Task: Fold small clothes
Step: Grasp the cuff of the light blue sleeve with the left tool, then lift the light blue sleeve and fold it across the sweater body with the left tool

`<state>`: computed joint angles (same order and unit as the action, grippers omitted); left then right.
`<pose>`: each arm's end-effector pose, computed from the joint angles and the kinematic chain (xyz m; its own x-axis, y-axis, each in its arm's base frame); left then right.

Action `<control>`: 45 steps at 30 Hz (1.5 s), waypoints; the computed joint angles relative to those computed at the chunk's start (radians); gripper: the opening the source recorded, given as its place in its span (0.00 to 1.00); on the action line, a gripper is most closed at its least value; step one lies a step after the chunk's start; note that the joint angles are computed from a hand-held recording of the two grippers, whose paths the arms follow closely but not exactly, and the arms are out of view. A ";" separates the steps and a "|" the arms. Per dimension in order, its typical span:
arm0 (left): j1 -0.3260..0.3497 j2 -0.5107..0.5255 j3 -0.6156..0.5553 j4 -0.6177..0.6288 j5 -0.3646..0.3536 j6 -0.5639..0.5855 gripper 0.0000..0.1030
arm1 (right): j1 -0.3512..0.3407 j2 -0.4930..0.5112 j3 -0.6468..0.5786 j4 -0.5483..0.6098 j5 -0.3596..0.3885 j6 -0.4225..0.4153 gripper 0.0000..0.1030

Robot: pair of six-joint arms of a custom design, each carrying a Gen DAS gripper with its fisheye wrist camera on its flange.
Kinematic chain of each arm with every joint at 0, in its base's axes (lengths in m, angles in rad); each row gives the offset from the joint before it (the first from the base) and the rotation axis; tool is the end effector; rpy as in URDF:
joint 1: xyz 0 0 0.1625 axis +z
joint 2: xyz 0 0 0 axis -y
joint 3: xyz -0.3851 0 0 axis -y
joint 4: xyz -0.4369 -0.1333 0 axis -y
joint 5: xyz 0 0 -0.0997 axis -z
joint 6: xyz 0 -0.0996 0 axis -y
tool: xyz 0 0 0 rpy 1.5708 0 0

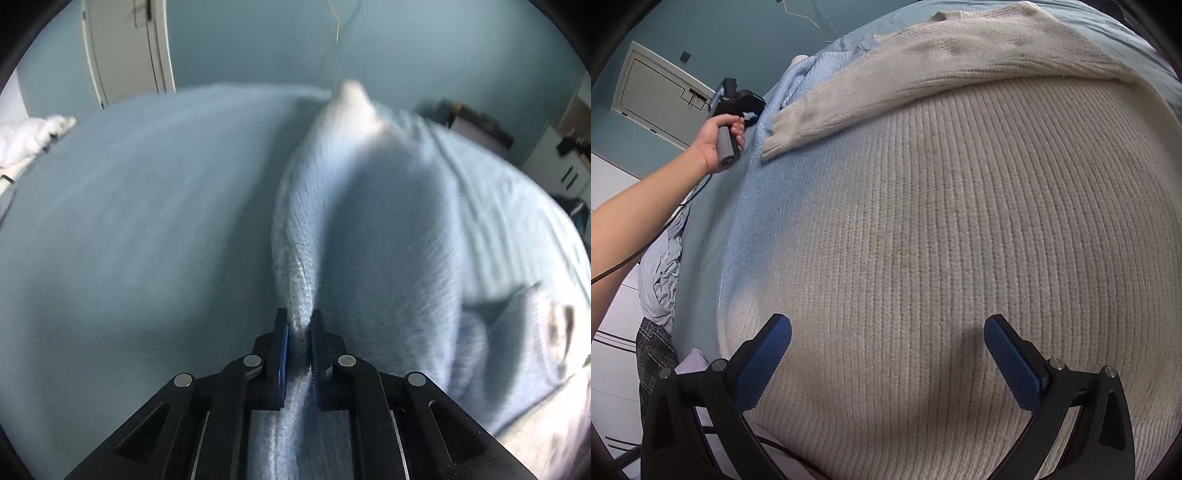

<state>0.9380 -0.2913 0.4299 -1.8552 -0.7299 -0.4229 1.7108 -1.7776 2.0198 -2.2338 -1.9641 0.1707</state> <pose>-0.3708 -0.8564 0.1615 -0.7889 -0.0474 -0.6127 0.2866 0.8535 -0.4351 0.1603 -0.4557 0.3914 -0.9445 0.1793 0.2753 0.0336 0.8863 -0.4620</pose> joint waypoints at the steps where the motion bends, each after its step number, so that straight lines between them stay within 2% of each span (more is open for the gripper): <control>1: -0.008 -0.052 0.082 -0.085 -0.013 0.015 0.09 | 0.005 0.005 -0.003 -0.003 -0.003 -0.001 0.99; 3: -0.027 -0.150 0.216 -0.204 -0.026 0.033 0.08 | 0.017 -0.003 0.000 -0.007 -0.011 -0.005 0.99; 5: -0.046 -0.213 0.285 -0.206 -0.019 0.053 0.08 | 0.027 -0.017 0.006 -0.009 -0.014 -0.007 0.99; 7: -0.057 -0.242 0.309 -0.136 -0.008 0.044 0.09 | 0.031 -0.028 0.010 -0.007 -0.012 0.001 0.99; 9: -0.078 -0.291 0.390 -0.188 0.011 0.050 0.08 | 0.037 -0.048 0.023 -0.021 -0.010 0.001 0.99; 11: -0.103 -0.379 0.528 -0.290 0.014 0.036 0.08 | 0.038 -0.059 0.025 -0.011 -0.008 0.006 0.99; 15: -0.183 -0.577 0.814 -0.359 0.113 -0.087 0.08 | 0.043 -0.053 0.019 -0.019 -0.015 0.008 0.99; 17: -0.209 -0.661 0.908 -0.313 0.089 -0.147 0.10 | 0.039 -0.053 0.016 -0.013 -0.008 0.011 0.99; 19: -0.233 -0.749 0.999 -0.260 0.005 -0.217 0.11 | 0.028 -0.056 0.011 0.009 0.012 0.019 0.99; 21: -0.246 -0.847 1.108 -0.315 -0.121 -0.238 0.27 | 0.023 -0.060 0.014 0.014 0.029 0.028 0.99; 22: -0.245 -0.876 1.138 -0.337 -0.148 -0.247 0.64 | 0.023 -0.064 0.016 0.017 0.032 0.030 0.99; 23: -0.251 -0.901 1.164 -0.348 -0.134 -0.279 0.97 | 0.025 -0.065 0.016 0.014 0.031 0.028 0.99; 25: -0.257 -0.925 1.199 -0.405 -0.020 -0.318 1.00 | 0.035 -0.063 0.015 0.014 0.018 0.023 0.99; 28: -0.209 -0.878 1.138 -0.442 0.023 -0.199 1.00 | 0.049 -0.048 0.010 0.015 -0.003 0.019 0.99; 32: -0.118 -0.697 0.929 -0.362 0.168 -0.029 1.00 | 0.059 -0.014 -0.001 0.015 -0.028 0.025 0.99; 33: -0.095 -0.678 0.902 -0.343 0.199 0.004 1.00 | 0.057 -0.009 -0.002 0.019 -0.030 0.026 0.99; 35: -0.053 -0.587 0.786 -0.269 0.245 0.012 1.00 | 0.050 0.002 -0.007 0.030 -0.029 0.031 0.99; 36: -0.039 -0.556 0.745 -0.264 0.230 0.016 1.00 | 0.048 0.000 -0.006 0.035 -0.027 0.030 0.99; 38: -0.006 -0.496 0.654 -0.247 0.135 0.026 1.00 | 0.045 0.012 -0.013 0.047 -0.029 0.026 0.99; 39: 0.005 -0.465 0.610 -0.217 0.111 0.020 1.00 | 0.043 0.019 -0.017 0.052 -0.030 0.022 0.99; 42: 0.028 -0.351 0.452 -0.048 0.139 -0.086 1.00 | 0.031 0.026 -0.022 0.078 -0.025 0.015 0.99; 44: 0.055 -0.265 0.307 0.105 0.077 -0.187 0.99 | 0.022 0.026 -0.023 0.090 -0.017 0.019 0.99; 45: 0.065 -0.240 0.264 0.147 0.050 -0.218 0.96 | 0.017 0.026 -0.023 0.092 -0.013 0.021 0.99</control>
